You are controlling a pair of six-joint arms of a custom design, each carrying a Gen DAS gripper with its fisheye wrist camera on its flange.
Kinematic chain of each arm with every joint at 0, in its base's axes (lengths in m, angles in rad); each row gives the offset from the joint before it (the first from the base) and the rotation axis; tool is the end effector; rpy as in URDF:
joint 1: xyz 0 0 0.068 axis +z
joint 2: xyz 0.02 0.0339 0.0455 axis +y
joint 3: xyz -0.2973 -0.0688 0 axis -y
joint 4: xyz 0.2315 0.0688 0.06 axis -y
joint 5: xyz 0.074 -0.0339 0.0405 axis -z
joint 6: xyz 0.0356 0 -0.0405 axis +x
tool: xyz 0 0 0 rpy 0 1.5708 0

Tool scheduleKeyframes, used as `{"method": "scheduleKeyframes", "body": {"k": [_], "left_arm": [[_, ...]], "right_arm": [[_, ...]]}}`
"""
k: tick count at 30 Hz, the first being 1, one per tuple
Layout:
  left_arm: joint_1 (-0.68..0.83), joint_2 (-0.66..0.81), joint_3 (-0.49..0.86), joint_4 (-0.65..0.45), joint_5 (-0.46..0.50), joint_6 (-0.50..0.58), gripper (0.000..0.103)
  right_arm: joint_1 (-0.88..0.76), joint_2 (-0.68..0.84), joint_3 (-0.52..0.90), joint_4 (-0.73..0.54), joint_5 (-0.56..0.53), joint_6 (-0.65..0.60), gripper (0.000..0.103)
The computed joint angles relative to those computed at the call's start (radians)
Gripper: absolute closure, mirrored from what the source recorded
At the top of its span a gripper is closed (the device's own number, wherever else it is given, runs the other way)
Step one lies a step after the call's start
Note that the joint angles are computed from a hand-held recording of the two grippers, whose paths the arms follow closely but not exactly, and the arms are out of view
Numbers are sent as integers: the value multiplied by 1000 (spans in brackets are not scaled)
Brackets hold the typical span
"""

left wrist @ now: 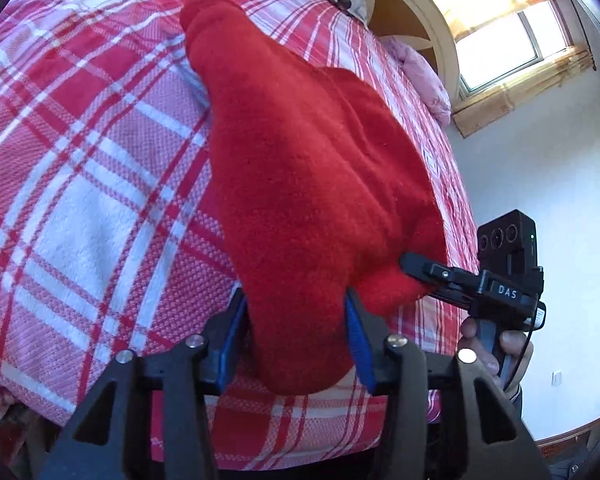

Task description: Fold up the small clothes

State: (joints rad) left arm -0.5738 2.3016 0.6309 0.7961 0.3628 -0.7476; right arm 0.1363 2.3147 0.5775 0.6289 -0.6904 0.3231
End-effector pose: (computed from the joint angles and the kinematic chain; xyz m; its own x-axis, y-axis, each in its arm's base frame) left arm 0.2651 -0.1864 0.0162 -0.9475 -0.1444 -0.2851 0.0742 0.7684 -0.6357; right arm 0.2817 0.0615 0.0032 -0.9634 0.1150 -0.2421 -0.0848 0.7263 0.6821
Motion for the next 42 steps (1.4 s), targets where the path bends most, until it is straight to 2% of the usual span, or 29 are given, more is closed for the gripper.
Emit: {"method": "scheduleKeyframes", "body": {"k": [1,3,4,5,6,7,8,9,10,11,13,14,15,16,18,21,24,27,28,30,36,40,42], "left_arm": [[-4,-35,-31,-13,-34,19,42],[-22,-127,-107,-37,-168,53,27],[-43,-171,-138,-34,-265,63,24],[-65,-206,-164,-19,-355,75,18],[-91,-231,-189,9,-436,95,10],[-120,-248,-193,12,-505,117,8],[-130,-250,-178,0,-533,141,7],[-164,-248,-152,-24,-576,183,7],[-159,-218,-76,-72,-588,226,7],[-195,-188,-35,-102,-654,265,7],[-239,-150,6,-194,-747,297,7],[-245,-123,39,-250,-756,304,6],[-240,-105,39,-261,-725,312,6],[-235,-109,17,-237,-707,299,6],[-199,-105,-10,-173,-661,284,4],[-163,-112,-20,-164,-605,287,4],[-175,-159,-68,-157,-620,302,4],[-201,-193,-124,-116,-654,314,4],[-234,-183,-105,-131,-679,292,4],[-229,-190,-127,-103,-677,304,4],[-247,-266,-179,-86,-691,298,4],[-256,-337,-216,-68,-707,306,4],[-269,-397,-239,-69,-726,310,4]], "right_arm": [[-2,-35,-40,31,48,-5,50],[24,-146,-158,142,175,-8,50],[47,-205,-233,234,239,-4,50],[82,-261,-280,307,291,-4,48],[121,-311,-320,371,309,-14,44],[127,-318,-368,436,300,-32,43],[184,-310,-366,491,296,-41,43],[208,-299,-361,511,289,-67,43],[256,-263,-342,530,328,-84,43],[283,-236,-311,507,372,-72,43],[264,-147,-198,371,366,-50,43],[243,-83,-161,339,345,-28,43],[229,-38,-159,383,329,-18,42],[222,2,-179,494,316,-8,42],[206,7,-179,498,304,-13,42],[241,-53,-203,473,342,18,42],[264,-94,-238,495,393,68,42],[317,-166,-330,546,503,125,42],[345,-187,-356,553,553,139,39],[382,-209,-371,546,611,147,35],[524,-323,-442,522,824,215,35],[642,-493,-476,403,1017,252,35],[722,-614,-480,290,1138,269,35]]}}
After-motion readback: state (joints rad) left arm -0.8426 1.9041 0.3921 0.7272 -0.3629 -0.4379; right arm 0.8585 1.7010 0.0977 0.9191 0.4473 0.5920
